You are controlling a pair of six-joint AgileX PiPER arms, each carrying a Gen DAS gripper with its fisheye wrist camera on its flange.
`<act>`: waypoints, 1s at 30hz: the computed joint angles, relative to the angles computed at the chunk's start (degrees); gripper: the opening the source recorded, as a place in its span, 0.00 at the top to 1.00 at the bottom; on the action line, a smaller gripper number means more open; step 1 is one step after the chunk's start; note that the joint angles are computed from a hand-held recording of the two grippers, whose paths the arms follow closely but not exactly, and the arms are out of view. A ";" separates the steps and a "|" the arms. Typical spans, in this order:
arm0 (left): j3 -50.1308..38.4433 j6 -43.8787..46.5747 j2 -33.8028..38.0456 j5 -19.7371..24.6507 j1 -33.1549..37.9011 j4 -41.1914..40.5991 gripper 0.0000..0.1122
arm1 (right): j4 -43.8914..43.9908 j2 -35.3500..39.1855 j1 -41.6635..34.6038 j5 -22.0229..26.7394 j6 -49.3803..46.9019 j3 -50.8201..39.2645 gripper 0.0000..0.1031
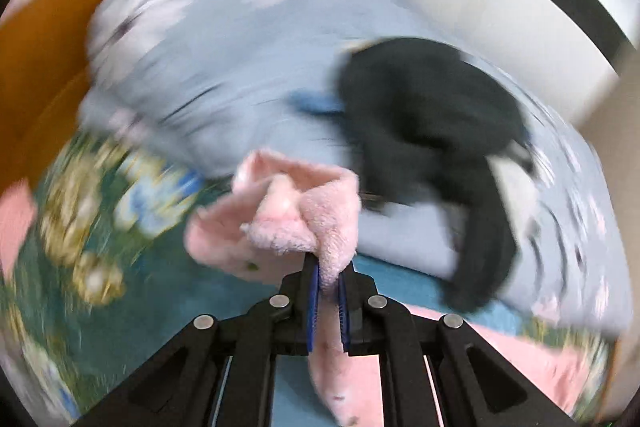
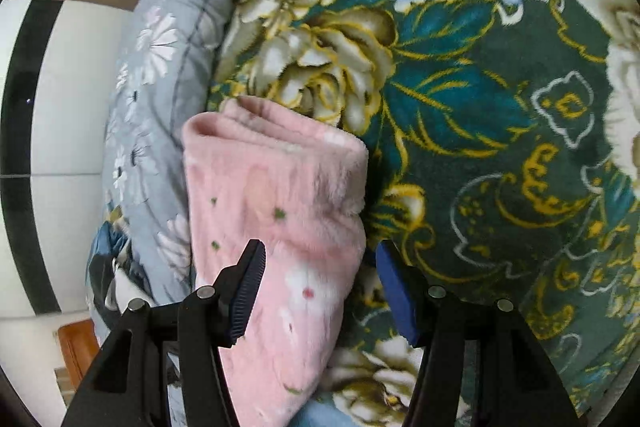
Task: Fold clothes
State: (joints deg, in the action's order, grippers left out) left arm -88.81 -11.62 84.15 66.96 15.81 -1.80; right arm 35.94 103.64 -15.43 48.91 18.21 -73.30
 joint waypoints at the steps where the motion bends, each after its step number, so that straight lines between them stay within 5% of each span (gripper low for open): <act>1: -0.30 -1.01 0.00 -0.42 -5.20 1.80 0.92 | 0.32 -0.75 -0.28 0.36 -0.77 0.61 0.43; 8: -1.78 -8.00 6.50 -3.01 -35.20 10.38 0.92 | 4.10 -4.47 -1.98 1.84 -7.40 6.41 0.43; 17: -0.14 -19.17 16.41 -2.65 -56.03 13.36 0.92 | 9.60 -5.75 -2.81 2.23 -13.73 11.75 0.43; 24: -3.14 -17.13 22.66 0.23 -62.53 9.51 0.90 | 9.59 -3.91 -5.03 4.81 -17.91 10.79 0.43; 30: -5.43 -11.39 23.61 1.85 -61.73 -0.03 0.67 | 13.10 -0.59 -5.86 4.93 -22.11 9.01 0.43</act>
